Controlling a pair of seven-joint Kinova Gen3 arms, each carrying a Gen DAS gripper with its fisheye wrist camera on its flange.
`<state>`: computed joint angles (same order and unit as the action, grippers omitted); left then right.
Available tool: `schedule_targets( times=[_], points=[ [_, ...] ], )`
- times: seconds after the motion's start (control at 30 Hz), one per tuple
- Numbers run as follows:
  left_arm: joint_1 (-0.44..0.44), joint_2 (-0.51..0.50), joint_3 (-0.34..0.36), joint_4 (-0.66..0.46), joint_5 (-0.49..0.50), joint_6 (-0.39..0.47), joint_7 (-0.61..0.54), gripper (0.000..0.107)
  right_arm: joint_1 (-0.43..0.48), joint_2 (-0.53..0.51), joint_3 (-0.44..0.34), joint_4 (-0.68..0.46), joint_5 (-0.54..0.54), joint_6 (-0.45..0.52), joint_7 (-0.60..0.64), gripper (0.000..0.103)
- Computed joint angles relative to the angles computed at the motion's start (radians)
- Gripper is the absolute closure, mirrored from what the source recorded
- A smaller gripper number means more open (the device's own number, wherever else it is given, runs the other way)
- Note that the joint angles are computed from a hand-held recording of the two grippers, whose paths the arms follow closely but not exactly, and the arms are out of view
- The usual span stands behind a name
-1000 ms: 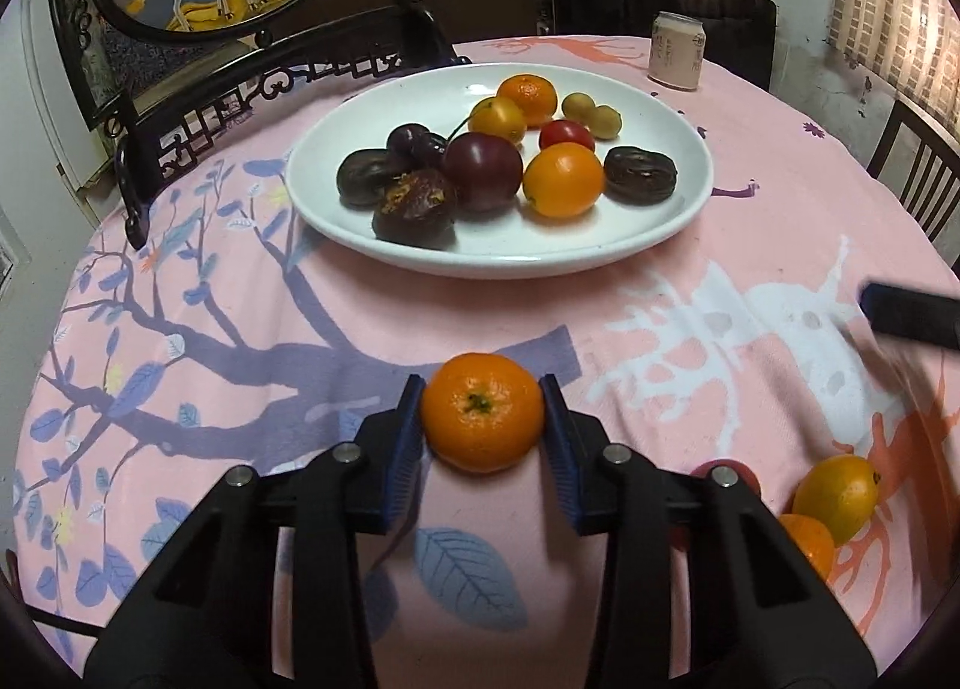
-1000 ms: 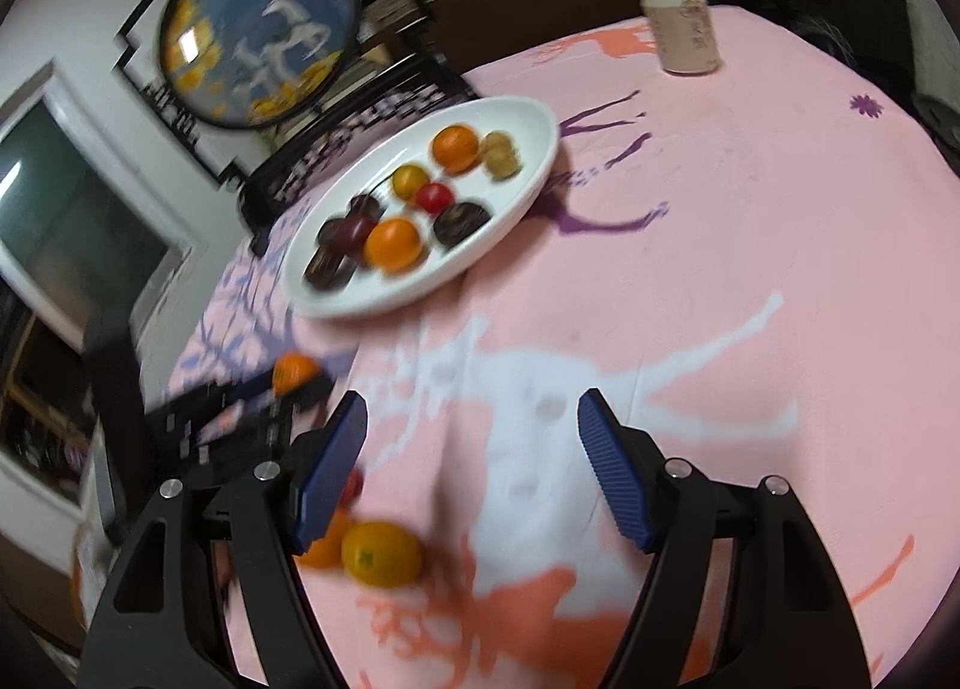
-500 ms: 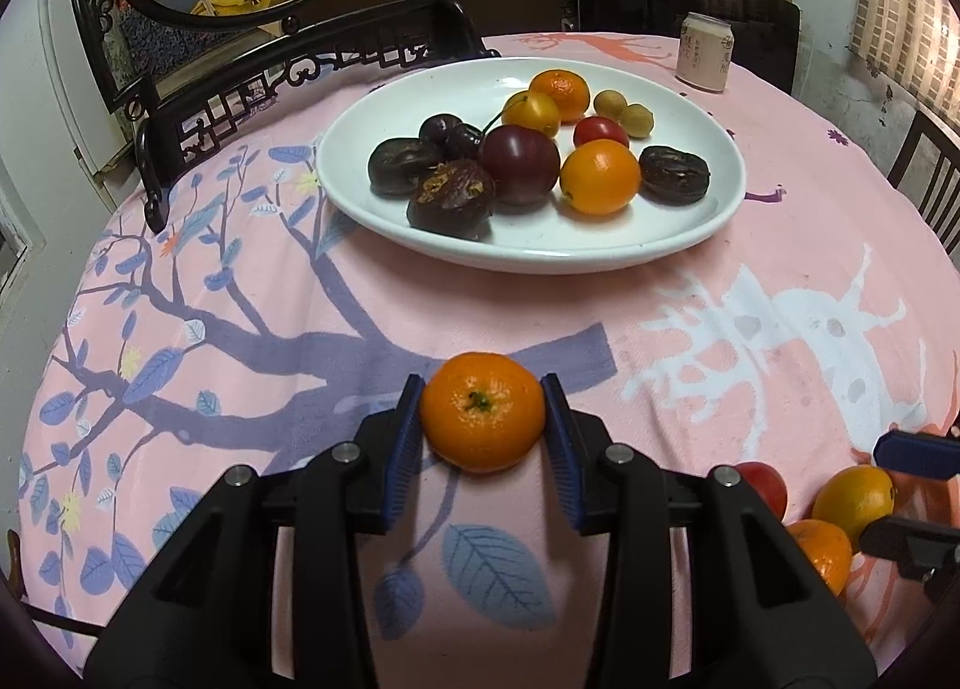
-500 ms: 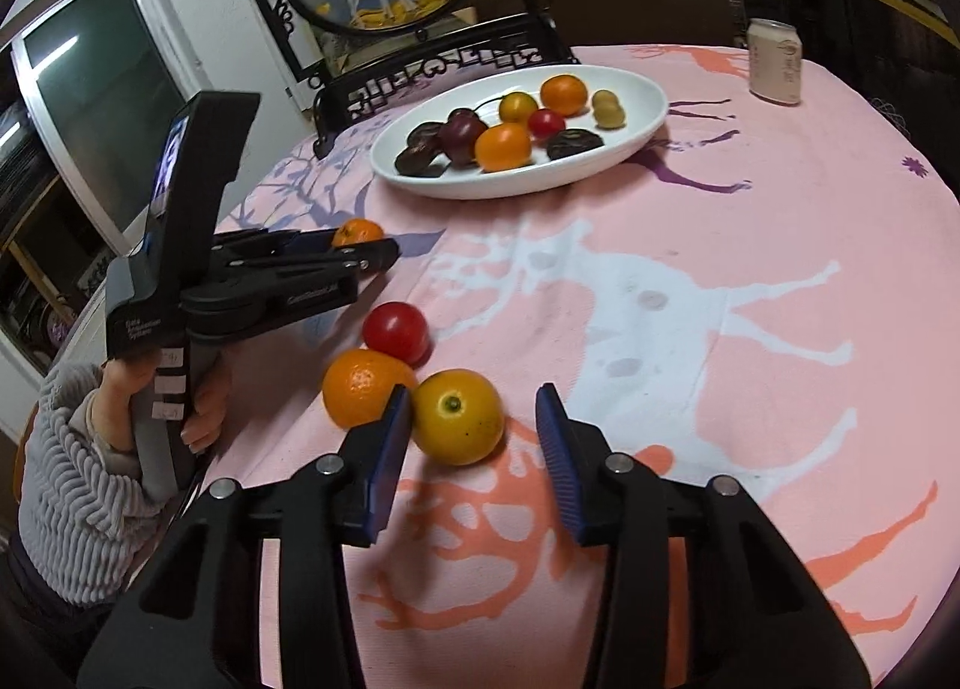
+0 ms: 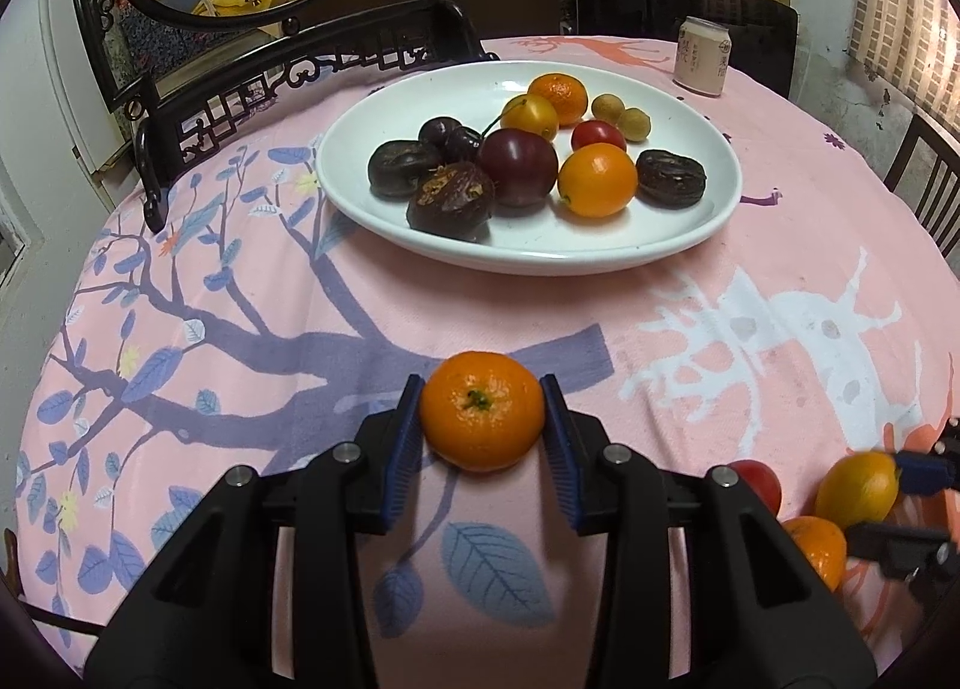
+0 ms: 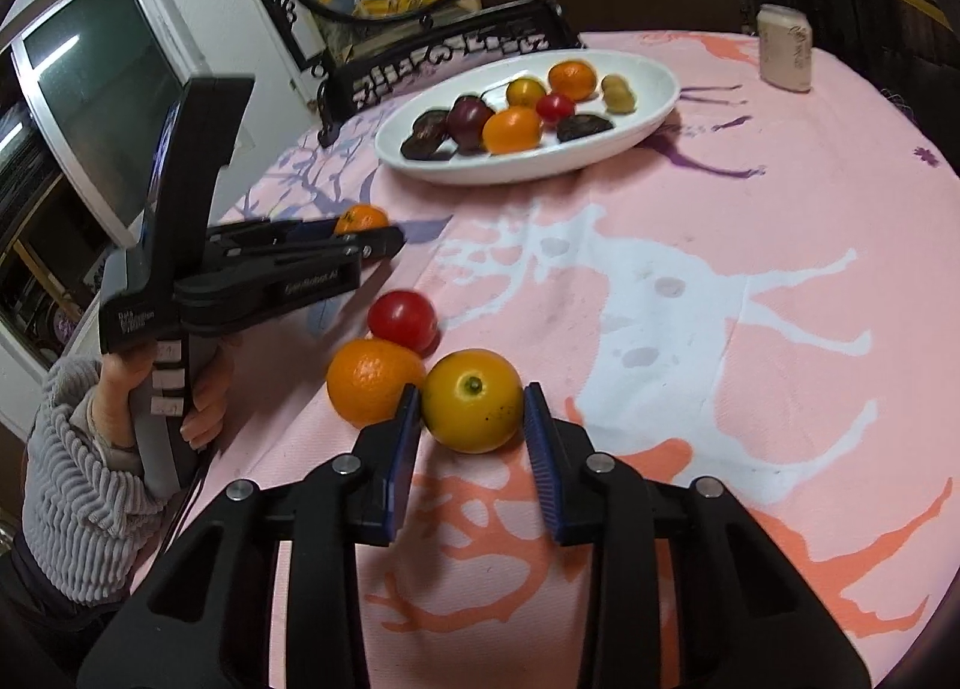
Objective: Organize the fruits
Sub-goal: 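Place the tangerine on the plate with the left tool while the right tool carries an orange there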
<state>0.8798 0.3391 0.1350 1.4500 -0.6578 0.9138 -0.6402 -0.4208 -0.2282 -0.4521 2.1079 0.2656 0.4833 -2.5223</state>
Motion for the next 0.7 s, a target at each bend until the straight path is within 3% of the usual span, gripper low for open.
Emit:
schedule_targets(
  times=[0.17, 0.3, 0.4, 0.5, 0.7],
  points=[
    [-0.001, -0.05, 0.002, 0.034, -0.019, -0.043, 0.04, 0.069, 0.04, -0.052, 0.014, 0.026, -0.011, -0.034, -0.024, 0.068],
    [-0.014, -0.05, 0.014, -0.012, -0.033, -0.029, 0.031, 0.069, 0.026, -0.05, 0.092, -0.013, -0.085, -0.015, 0.071, 0.068],
    [-0.008, -0.007, 0.01, -0.112, -0.047, 0.023, -0.008, 0.069, 0.062, -0.011, 0.098, -0.102, -0.068, 0.031, 0.114, 0.068],
    [-0.025, 0.042, 0.009, -0.209, 0.009, 0.028, -0.077, 0.068, 0.091, 0.038, 0.123, -0.176, -0.05, 0.027, 0.124, 0.068],
    [-0.028, 0.145, -0.035, -0.335, 0.111, 0.031, -0.148, 0.068, 0.101, 0.2, 0.169, -0.297, 0.058, 0.038, 0.034, 0.068]
  ],
)
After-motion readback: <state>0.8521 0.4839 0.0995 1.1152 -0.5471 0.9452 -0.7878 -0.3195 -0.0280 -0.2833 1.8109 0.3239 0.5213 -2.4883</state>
